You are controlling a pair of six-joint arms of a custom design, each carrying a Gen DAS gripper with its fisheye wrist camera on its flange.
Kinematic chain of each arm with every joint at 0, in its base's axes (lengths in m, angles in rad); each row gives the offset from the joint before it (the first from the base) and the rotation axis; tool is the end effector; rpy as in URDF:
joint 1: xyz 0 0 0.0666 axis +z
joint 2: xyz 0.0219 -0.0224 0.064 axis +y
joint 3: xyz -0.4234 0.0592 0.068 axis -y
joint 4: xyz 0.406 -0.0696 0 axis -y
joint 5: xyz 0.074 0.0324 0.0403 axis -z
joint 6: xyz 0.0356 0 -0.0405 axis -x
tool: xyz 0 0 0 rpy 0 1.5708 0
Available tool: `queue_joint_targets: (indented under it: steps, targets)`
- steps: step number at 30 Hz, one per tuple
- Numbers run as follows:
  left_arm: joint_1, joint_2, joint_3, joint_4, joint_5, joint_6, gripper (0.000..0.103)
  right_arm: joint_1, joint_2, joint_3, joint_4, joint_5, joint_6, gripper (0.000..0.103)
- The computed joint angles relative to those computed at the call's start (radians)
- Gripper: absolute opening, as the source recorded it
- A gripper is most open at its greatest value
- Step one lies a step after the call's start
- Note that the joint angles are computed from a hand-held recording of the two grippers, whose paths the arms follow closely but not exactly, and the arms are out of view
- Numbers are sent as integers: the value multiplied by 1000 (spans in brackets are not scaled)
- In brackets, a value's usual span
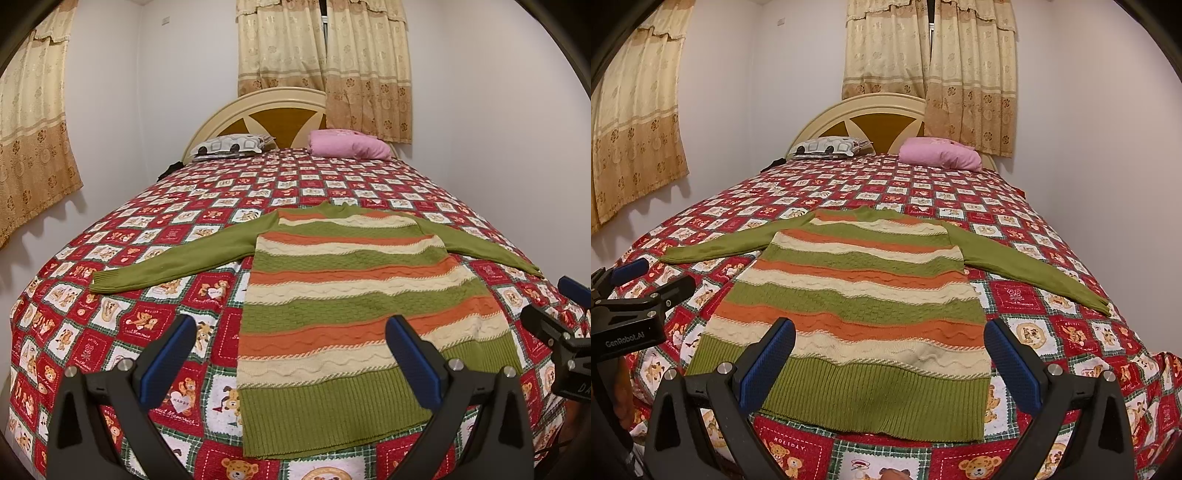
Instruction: Fold small clothes
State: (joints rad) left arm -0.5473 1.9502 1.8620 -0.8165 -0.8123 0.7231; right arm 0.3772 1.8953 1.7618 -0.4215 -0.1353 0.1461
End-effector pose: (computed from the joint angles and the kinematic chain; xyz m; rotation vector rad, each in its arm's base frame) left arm 0.6170 -0.3462 0.3854 -0.5036 2.0978 0.3007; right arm 0.6645 0.2680 0.3984 -0.6290 2.0381 0.2802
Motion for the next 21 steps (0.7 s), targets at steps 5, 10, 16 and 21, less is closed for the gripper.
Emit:
queue_joint_targets:
  steps: [5,10,16,21]
  targets:
    - [0,-2,-2,-1,-3,0,103,-1,2,3,-1,-2,0,102]
    - [2,-4,-4,-1,-2,0,103,-1,2,3,-2,-1,0,102]
    - [2,-6,-8,1,-1,-1,103,-1,3,4,-4,-1,1,102]
    - [2,-7,-9,3,-1,-1,103,0,3,2,-3,-2,1,102]
